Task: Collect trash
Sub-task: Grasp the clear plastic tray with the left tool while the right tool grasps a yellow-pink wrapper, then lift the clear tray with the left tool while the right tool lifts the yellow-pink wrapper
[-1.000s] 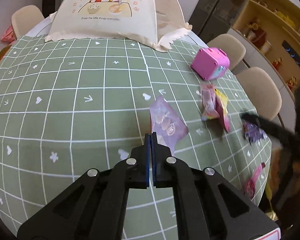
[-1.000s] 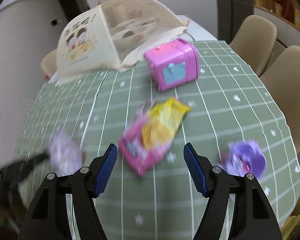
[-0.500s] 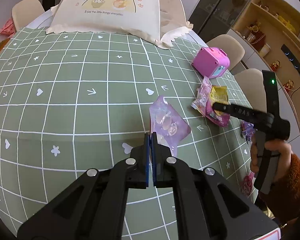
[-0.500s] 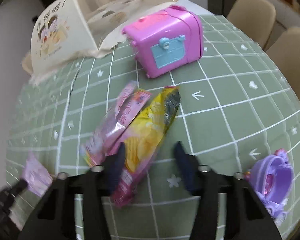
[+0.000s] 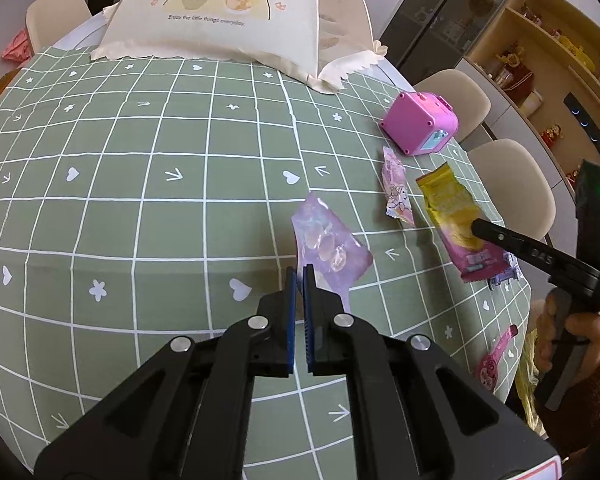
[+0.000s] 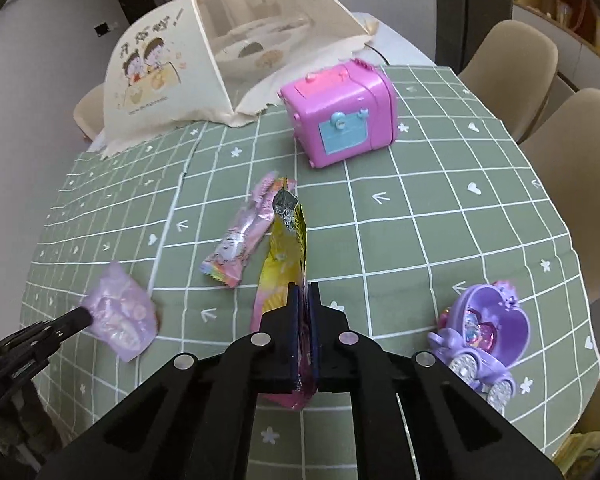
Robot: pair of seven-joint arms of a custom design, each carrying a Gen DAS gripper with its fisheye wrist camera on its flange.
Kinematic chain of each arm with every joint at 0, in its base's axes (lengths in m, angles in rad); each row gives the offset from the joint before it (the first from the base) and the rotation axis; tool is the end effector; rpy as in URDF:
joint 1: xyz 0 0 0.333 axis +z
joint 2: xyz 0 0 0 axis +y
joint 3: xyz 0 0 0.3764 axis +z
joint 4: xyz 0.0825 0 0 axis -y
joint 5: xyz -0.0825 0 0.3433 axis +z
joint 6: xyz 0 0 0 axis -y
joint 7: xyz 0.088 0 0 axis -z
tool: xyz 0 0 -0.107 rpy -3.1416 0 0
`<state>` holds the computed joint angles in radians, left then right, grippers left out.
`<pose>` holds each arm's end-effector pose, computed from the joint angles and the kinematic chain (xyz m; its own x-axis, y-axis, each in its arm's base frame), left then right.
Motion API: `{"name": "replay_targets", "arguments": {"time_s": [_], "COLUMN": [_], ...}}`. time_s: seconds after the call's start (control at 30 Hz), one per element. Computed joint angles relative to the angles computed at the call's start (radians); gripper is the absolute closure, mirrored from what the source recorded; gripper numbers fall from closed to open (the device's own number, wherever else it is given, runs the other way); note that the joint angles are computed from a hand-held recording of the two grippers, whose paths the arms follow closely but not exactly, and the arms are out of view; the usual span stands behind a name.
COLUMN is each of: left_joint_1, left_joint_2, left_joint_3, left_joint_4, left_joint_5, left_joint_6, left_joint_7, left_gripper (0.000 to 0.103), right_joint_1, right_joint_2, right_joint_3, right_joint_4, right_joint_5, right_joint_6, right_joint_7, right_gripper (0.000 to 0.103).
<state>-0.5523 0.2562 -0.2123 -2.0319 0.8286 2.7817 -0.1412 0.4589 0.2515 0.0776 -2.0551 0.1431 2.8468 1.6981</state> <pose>0.4220 -0.4359 0.4542 0.1466 -0.9229 0.3559 -0.8216 -0.3140 -0.4758 0.5332 0.3036 0.4611 0.3146 -0.9304 -0.1880 -0.8535 -0.1906 -0.4850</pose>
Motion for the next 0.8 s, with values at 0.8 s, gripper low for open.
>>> {"name": "replay_targets", "arguments": {"time_s": [0.8], "left_joint_1": [-0.034], "left_joint_2": [0.116], "left_joint_3": [0.019], "left_joint_4": [0.095], "left_joint_5": [-0.140], "left_joint_6": [0.002], "left_joint_7": [0.007], "left_gripper": [0.094], "right_joint_1": [-0.058], "right_joint_2": [-0.171], "right_joint_3": [0.037], "right_joint_4": [-0.193], "right_joint_5": [0.133], "right_joint_6": [0.074], "right_joint_7": [-0.133], "right_gripper": [0.097]}}
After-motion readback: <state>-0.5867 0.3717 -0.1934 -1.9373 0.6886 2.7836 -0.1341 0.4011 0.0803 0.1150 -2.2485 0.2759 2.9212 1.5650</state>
